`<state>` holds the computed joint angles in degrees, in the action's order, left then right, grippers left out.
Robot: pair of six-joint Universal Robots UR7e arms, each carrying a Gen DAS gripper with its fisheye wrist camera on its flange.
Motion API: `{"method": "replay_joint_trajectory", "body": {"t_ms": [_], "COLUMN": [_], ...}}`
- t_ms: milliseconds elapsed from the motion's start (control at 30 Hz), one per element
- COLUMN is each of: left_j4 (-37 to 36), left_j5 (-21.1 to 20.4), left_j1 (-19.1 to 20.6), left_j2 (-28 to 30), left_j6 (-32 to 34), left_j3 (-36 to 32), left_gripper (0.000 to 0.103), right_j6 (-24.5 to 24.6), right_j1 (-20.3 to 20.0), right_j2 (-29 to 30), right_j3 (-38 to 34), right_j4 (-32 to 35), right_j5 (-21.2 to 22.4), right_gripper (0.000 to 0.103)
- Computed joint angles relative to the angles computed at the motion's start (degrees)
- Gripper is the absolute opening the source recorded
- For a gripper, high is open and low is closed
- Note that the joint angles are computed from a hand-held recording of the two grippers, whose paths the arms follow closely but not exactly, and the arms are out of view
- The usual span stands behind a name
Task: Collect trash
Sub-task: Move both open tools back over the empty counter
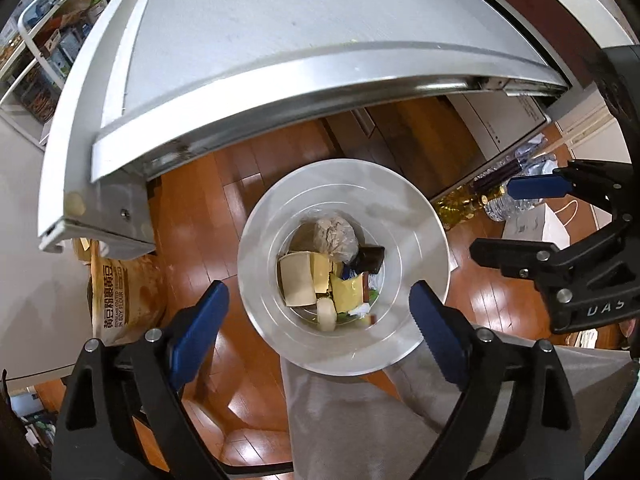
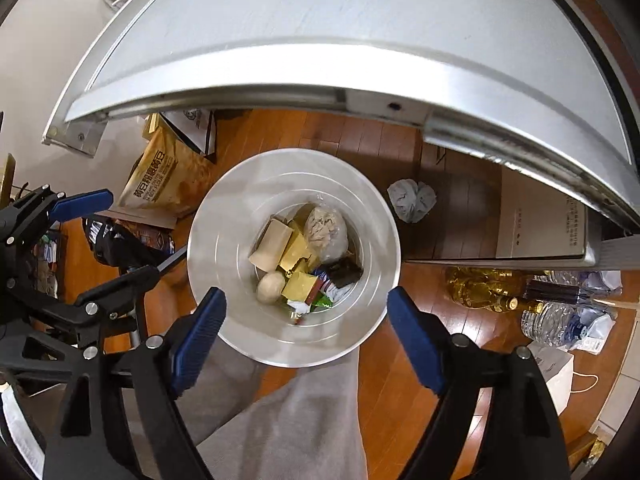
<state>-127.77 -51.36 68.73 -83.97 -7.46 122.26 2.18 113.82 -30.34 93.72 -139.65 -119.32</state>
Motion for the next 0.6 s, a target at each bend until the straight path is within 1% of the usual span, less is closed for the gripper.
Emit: {"method": "replay_joint_trajectory", "body": {"t_ms": [67,167,200,367,400,533,600], "left_j4": [0.24,0.67,0.63,1.26,0.96,-2.04,-5.3], "left_j5": [0.27,-0.43,-0.73,-1.76,-1.66,1.46,3.13], "left_j1": [-0.15,-0.31,-0.42,-2.75,-3.26,-6.04,-6.79], "left_j2": [-0.1,-0.56,-1.01,-4.4,-4.96,-7.15,-7.55], "left_j6": [-0.42,-1.19,-1.2,-2.08,-1.95,-0.98,-0.7], "left_j3": [-0.17,-0.55,-0.6,-0.73,-0.69,-0.95,-1.69], "left_gripper": [0.093,0.093,0.093,0.094,0.094,0.094,0.094], "right_j6": [0.18,-0.11,-0.25,-2.42,-3.05,-4.53,-4.66], "right_j1": [-0.11,0.06,0.1,1.24,1.68,3.36,3.95], "right_j2": [-0.09,-0.57,-0.73,-3.51,-4.12,-6.02,-6.64], "right_j3": [-0.02,0.09,0.09,0.9,0.92,0.38,-0.37], "right_j4": [-0.29,-0.34,-0.42,-1.44,-1.7,-5.42,-9.64], "right_j5": [0.21,0.64,1.06,2.63,2.67,2.51,2.57], "right_gripper": [0.086,0.089,0.092,0.094,0.096,0.098,0.098]}}
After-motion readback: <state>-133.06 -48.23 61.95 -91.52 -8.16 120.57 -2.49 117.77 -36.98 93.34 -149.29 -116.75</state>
